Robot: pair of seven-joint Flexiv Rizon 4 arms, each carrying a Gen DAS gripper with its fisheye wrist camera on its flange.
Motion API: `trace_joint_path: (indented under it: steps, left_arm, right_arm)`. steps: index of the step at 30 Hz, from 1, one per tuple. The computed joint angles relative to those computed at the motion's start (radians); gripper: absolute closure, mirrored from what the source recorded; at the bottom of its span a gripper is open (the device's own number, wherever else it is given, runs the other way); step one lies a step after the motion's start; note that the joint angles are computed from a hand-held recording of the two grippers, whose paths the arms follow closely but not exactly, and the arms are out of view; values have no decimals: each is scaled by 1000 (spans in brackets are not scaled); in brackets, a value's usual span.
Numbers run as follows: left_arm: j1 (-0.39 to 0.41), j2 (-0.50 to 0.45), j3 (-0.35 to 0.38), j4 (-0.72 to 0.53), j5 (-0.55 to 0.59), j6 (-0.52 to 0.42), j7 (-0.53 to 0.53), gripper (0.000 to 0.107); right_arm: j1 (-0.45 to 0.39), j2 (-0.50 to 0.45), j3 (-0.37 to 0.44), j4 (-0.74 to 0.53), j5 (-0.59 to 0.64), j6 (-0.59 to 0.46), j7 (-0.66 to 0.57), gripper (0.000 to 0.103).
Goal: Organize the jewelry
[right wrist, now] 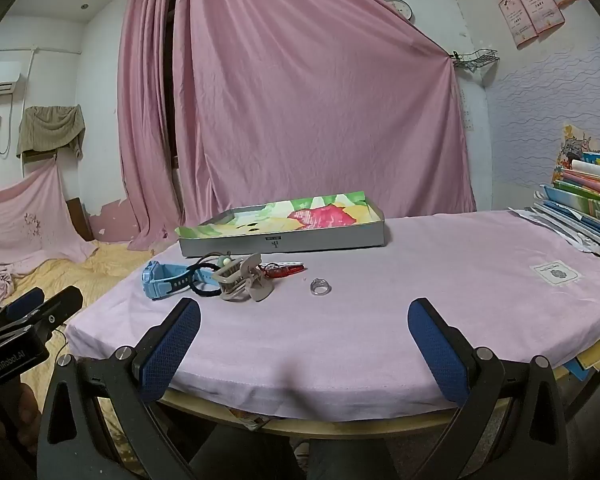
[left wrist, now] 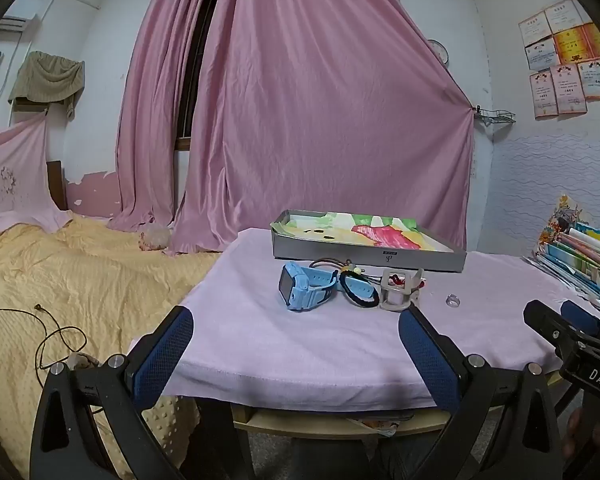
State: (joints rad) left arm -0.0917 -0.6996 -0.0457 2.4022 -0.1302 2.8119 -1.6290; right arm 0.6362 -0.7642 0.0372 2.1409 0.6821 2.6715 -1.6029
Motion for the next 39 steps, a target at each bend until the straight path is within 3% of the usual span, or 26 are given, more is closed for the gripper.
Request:
trace_joint_path:
  steps: [39]
  left_arm:
    - [-5,0,-1,-2,-5,-1,-6,4]
  right_arm:
    - [0,1,2,-2,3,5,-8,1]
